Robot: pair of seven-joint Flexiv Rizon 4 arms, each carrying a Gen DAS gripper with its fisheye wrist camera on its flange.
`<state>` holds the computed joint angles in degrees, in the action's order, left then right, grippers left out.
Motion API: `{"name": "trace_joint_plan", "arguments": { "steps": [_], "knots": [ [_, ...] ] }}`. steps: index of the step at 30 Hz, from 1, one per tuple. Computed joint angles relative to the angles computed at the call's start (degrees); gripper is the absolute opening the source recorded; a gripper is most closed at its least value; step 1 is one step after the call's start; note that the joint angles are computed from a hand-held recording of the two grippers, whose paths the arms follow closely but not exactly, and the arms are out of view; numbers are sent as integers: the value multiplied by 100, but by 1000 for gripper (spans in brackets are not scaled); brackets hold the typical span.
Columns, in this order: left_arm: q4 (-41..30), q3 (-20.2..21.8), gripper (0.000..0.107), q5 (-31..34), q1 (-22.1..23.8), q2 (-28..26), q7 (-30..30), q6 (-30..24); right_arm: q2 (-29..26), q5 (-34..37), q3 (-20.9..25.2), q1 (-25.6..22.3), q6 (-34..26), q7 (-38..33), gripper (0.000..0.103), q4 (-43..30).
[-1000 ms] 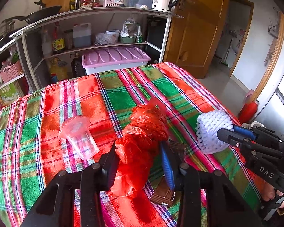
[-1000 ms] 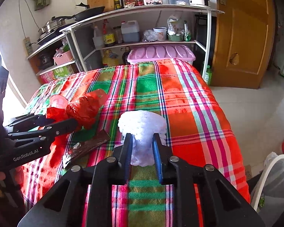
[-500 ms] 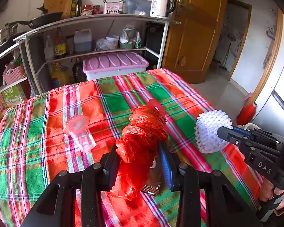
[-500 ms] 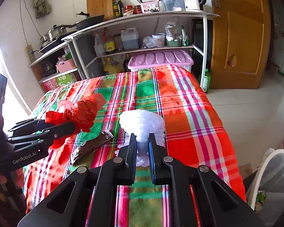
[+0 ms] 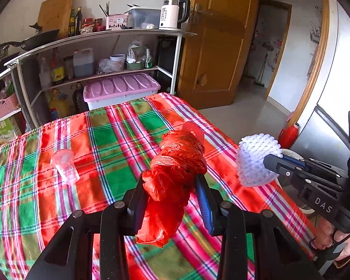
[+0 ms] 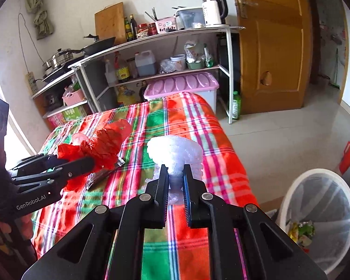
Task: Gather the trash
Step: 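Carry the foam net and red bag over the bin and open both grippers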
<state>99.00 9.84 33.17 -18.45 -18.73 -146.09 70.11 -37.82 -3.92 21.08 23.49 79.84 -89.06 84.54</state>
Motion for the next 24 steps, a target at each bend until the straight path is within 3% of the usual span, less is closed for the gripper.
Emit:
{"name": "trace_joint_plan", "arguments": {
  "steps": [12, 24],
  "knots": [
    [-636, -167, 40, -71, -335, -416, -25, -151, 574, 6, -307, -375, 546, 367, 12, 922],
    [-1679, -426, 40, -1153, -600, -1413, 1222, 62, 934, -340, -882, -710, 835, 1010, 12, 1553]
  ]
}}
